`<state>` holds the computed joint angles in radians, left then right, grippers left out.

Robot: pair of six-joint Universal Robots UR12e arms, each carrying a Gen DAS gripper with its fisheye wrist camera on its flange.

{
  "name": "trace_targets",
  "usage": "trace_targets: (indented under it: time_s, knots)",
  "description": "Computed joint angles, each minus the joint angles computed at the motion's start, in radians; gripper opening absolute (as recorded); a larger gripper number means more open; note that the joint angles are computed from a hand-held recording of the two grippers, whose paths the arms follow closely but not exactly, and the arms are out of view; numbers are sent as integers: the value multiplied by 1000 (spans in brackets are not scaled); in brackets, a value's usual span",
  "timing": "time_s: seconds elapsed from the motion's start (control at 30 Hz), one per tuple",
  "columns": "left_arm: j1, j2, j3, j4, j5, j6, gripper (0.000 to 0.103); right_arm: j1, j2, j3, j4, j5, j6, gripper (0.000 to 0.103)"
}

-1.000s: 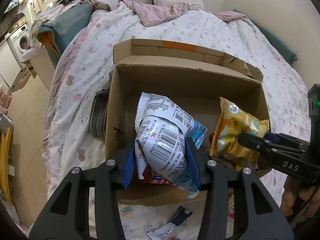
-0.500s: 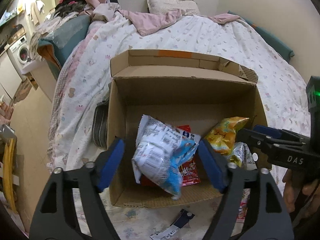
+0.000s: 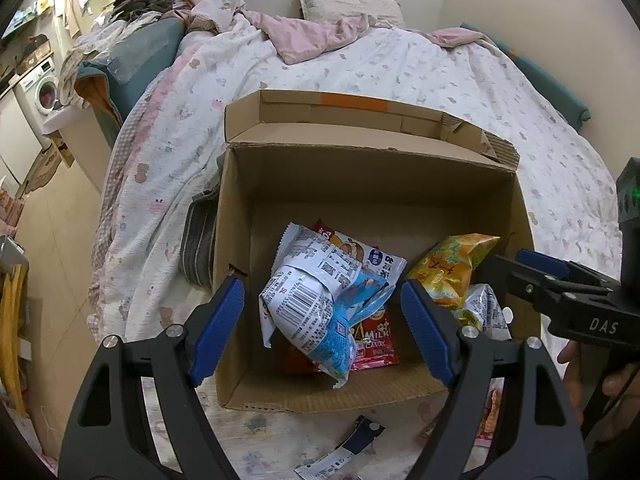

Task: Organize snacks
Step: 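Withdraw both tools from the box toward the snack pile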

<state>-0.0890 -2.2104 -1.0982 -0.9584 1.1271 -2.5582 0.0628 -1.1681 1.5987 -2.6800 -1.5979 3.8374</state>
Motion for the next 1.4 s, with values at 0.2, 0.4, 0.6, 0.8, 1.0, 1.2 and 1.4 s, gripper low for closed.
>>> trace_targets:
  time_s: [0.2,0.4,0.6,0.8,1.0,1.2,1.4]
  knots:
    - [4,11,-17,24,-10,-3,78,7,-4,-3,-14,-12,-1,93]
    - [18,29,-34,37,-36,-30,78,15,-21,18,-47,-40,41,94]
    - [41,61,-57,23,-88,-49,78,18,-55,56,-87,-17,87,97]
    - [58,107,-132,69,-61,-27,86,41,-85,83,-70,-47,88,98]
    - [87,142,-168,-26,-68,0,86,80,-119,109,-26,-86,102,99]
    - [111,171,-224,-55,-8,6,86,112,-148,148,-12,-94,142,99]
    - [117,171,-230,-222,51,69,86,116,-165,179,33,-103,182,99]
